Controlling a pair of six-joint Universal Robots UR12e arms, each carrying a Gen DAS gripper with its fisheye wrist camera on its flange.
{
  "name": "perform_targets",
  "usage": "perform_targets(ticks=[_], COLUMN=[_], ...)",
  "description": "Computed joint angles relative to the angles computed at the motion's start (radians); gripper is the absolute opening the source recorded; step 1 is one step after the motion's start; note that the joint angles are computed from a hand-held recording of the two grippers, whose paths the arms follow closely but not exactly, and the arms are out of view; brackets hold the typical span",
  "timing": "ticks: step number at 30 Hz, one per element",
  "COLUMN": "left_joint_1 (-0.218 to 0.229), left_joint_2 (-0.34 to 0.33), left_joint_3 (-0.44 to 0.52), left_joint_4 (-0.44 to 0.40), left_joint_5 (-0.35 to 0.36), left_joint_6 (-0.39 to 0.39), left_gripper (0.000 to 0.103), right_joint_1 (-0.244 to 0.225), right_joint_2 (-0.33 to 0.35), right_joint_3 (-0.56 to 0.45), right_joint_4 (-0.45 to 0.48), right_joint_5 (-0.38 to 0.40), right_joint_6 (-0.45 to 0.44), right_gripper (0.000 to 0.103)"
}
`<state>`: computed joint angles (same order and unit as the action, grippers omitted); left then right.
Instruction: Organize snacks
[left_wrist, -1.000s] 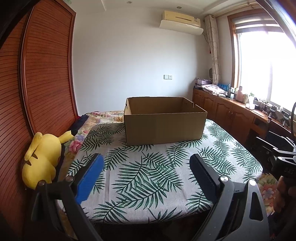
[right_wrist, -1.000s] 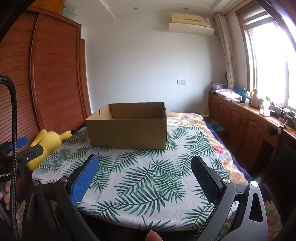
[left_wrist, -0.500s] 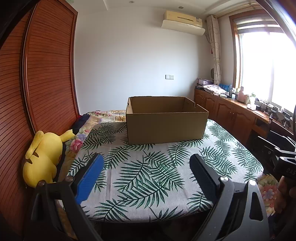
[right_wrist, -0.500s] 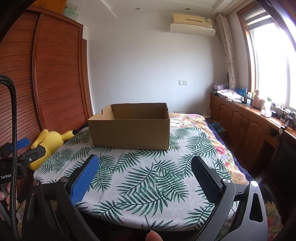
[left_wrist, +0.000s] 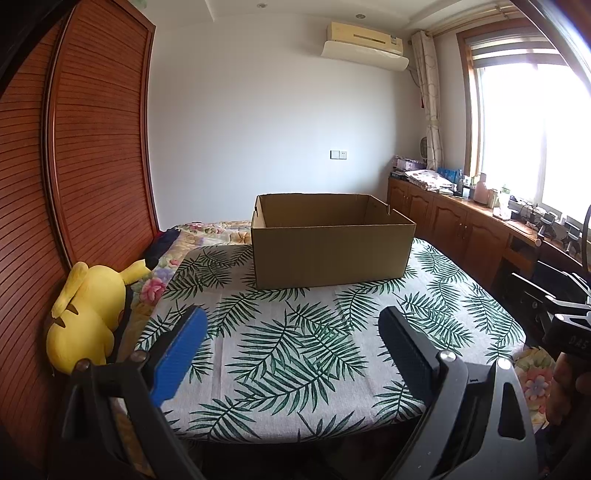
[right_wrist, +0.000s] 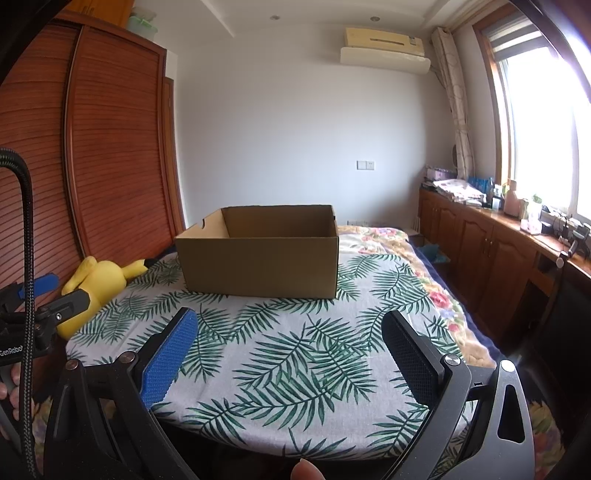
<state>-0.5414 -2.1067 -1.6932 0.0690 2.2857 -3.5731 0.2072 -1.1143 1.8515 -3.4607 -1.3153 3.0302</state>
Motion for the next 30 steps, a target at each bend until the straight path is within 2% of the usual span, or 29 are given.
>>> perform_targets(ticks=[30], left_joint_1=[-0.005], left_joint_2=[0.005], left_joint_3=[-0.001], left_joint_4=[0.021], left_joint_5=[-0.001], left_joint_6=[0.016], left_gripper=[0.095], right_joint_1=[0.0], right_joint_2=[0.001], right_joint_3=[0.0], right_joint_4=[0.004], right_joint_5=[0.002], right_joint_6=[0.001], right_gripper=[0.101])
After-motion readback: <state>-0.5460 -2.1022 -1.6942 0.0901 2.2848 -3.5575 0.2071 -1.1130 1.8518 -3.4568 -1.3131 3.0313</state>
